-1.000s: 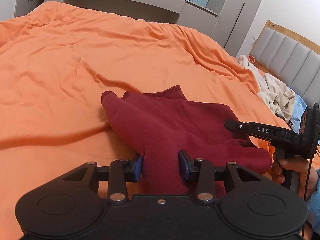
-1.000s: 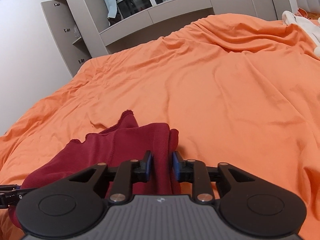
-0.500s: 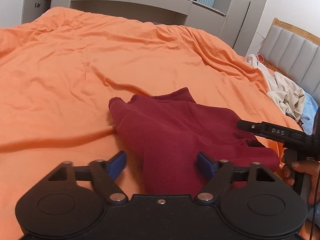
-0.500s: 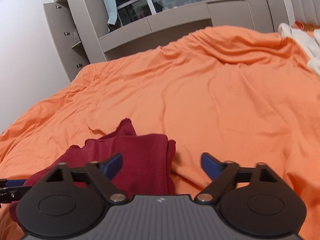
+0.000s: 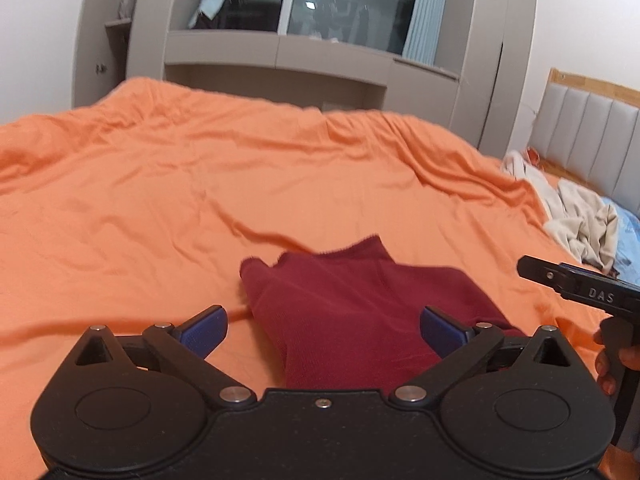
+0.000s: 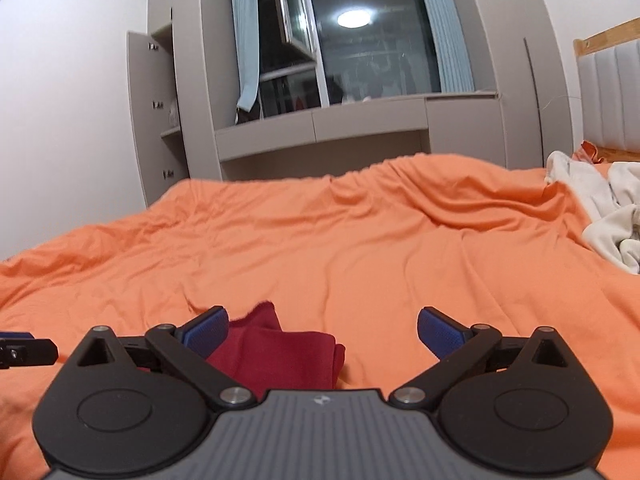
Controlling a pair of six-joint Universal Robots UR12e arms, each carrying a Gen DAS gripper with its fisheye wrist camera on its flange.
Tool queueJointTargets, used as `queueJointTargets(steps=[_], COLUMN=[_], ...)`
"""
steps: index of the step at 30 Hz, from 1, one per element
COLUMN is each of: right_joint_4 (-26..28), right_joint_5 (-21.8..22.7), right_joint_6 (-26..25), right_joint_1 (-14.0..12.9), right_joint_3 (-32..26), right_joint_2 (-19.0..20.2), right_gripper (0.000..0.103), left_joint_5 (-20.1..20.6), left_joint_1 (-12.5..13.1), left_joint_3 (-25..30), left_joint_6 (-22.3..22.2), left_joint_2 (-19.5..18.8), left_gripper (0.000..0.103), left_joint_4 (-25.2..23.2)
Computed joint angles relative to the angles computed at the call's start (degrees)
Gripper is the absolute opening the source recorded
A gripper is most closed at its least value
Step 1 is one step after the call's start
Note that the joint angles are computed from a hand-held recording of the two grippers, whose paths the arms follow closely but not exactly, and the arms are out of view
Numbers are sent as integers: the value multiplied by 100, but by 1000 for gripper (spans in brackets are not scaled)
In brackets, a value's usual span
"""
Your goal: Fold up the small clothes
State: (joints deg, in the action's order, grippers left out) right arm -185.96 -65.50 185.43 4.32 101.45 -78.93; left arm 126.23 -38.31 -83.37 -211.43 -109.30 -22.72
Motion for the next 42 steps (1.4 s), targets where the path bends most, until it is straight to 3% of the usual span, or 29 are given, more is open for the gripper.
queueJointTargets(steps=[4,12,21,25,36,42], right_joint_4=[-302,-1091,-1687,-1757,-1863,-1764], right_joint_5=[147,172,-65,-66,43,3], right_joint_6=[163,-66,-906,-1003,-449,-242], right_joint_1=[-61,-111,-49,-31,-227,-295], right_joint_3=[254,819,1439,1666,2062,2115], right_joint_2=[-174,-536,-876,-1029,-1321,-1388], right_gripper=[103,103,103,103,103,103], left_joint_5=[428,1132,1727,2010,2243,2284], left_joint_1=[-177,-550,-887,-1017,-1204,-1234], left_joint_3=[-96,-320,-506,-561,-857,-905], left_joint_6=[30,379,761,978,287,188], left_joint_2=[11,25,-27,-57,110,132], left_gripper=[102,102,102,102,102,102], left_joint_4=[333,745,1287,1384,1052,1137])
